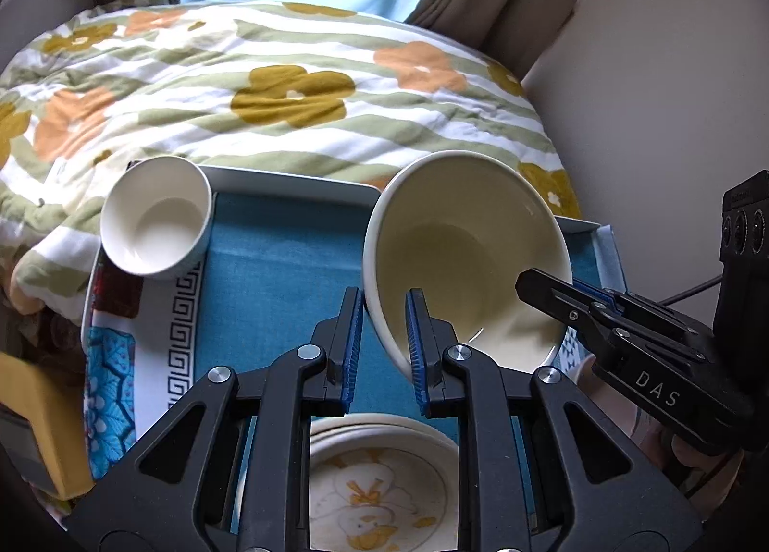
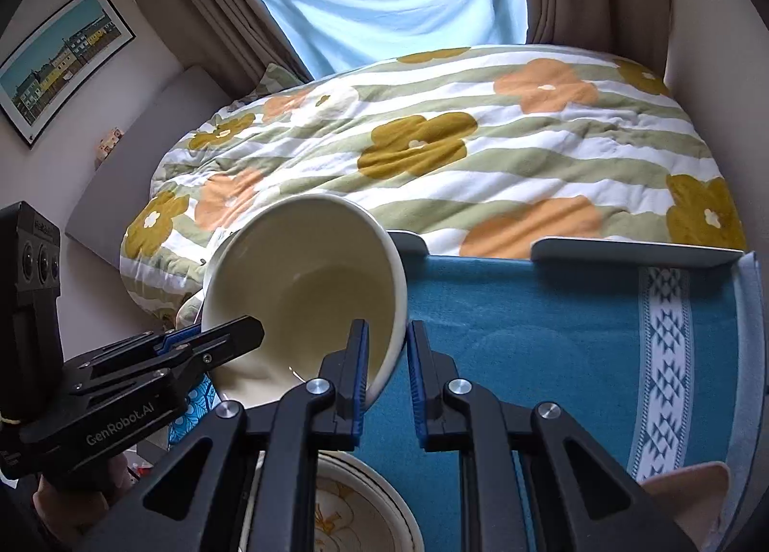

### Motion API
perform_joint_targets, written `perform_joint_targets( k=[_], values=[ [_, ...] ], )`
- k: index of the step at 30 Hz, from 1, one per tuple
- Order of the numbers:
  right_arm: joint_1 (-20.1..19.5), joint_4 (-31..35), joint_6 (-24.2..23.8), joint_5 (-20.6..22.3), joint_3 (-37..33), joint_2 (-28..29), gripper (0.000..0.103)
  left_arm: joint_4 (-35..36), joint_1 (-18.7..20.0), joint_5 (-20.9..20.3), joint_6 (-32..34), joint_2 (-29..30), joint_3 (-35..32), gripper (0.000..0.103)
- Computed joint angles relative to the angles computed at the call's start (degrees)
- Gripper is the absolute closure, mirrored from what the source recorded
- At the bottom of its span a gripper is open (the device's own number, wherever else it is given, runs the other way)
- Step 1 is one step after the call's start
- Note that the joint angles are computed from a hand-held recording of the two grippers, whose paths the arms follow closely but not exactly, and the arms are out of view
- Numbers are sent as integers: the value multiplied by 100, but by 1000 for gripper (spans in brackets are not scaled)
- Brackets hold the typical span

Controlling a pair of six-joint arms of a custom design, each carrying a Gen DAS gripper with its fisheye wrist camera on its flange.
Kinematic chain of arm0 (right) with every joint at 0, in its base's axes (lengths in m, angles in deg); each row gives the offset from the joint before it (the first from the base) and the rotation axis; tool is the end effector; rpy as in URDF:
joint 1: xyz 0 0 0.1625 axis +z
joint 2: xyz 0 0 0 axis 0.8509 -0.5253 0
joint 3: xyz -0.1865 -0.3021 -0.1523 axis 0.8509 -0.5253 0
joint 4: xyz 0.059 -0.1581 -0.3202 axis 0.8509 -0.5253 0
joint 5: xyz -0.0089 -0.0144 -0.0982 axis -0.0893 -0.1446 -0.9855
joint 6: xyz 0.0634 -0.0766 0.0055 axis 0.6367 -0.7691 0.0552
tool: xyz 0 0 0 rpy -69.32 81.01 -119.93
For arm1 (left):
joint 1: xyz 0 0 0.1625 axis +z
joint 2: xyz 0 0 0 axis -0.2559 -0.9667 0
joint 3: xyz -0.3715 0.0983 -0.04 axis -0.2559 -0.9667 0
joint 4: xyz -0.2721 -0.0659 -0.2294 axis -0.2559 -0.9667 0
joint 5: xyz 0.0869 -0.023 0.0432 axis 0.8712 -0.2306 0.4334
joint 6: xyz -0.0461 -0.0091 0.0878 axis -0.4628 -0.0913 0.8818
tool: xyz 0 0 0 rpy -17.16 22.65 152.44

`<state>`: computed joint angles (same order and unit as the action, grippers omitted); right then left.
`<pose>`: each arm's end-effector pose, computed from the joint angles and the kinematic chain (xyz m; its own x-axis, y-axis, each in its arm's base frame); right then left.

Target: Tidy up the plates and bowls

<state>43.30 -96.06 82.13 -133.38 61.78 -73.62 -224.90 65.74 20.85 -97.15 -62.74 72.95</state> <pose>0.1996 -0.5140 0.1340 -0.9017 -0.1011 0.4203 -0.2906 0.8616 -0.4162 -0.1855 -0.5254 0.1493 -0.8712 0.1871 -0.4538 0.3567 0.8765 -0.3233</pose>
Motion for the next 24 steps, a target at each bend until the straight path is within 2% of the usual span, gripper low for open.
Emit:
perform_joint_targets(
  k=[8, 14, 19, 24],
  values=[
    [-257, -318, -360, 122, 1416, -1483, 88, -171, -1129, 151, -1102, 109, 607, 87],
    [-663, -260, -684, 201, 2262, -2652, 88, -389, -1791, -47, -1758, 547, 793, 87],
    [-1197, -4, -1038, 270, 2787, -3457, 88, -497, -2123, -333, -2209, 1062, 812, 87],
    [-1827, 112, -1264, 449, 3156, -3822, 88, -316, -2193, -665, -2407, 1523, 671, 87]
  ],
)
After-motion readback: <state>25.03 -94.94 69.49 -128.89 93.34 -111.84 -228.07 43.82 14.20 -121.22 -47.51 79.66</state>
